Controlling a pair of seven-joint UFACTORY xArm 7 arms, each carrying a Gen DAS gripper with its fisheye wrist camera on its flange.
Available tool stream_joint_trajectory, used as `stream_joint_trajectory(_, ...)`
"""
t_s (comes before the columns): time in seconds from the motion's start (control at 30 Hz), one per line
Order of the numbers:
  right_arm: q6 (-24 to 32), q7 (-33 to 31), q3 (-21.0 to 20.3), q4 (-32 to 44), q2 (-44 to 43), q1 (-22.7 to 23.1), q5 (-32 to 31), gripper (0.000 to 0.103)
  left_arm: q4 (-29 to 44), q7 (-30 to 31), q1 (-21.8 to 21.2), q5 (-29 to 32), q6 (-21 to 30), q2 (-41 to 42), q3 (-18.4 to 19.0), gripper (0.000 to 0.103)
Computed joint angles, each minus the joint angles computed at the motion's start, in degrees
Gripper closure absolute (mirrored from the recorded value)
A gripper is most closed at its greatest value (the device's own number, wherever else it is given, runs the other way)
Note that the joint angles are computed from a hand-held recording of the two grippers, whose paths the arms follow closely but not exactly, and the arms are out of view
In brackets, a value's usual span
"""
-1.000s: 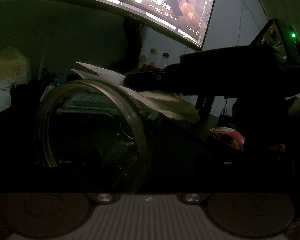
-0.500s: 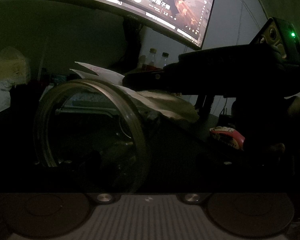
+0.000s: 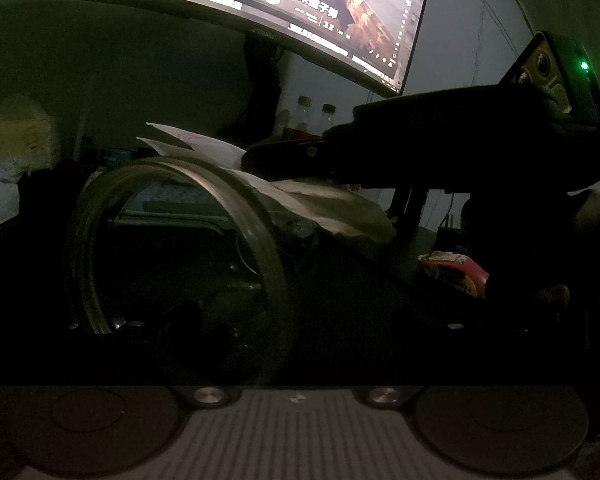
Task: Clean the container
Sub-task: 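Rub the tissue along the jar wall with the right tool while the left tool holds the jar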
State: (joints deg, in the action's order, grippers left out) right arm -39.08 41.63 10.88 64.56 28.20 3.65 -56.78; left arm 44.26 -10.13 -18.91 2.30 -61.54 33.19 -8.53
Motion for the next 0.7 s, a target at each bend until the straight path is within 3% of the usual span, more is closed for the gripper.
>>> stream_joint_trajectory(0.7, -0.14, -0.80, 0.06, -0.27, 0.02, 0.05, 0.76, 0.095, 0.14, 0.30, -0.88, -1.29, 0.28, -0.20, -0.15, 0.000)
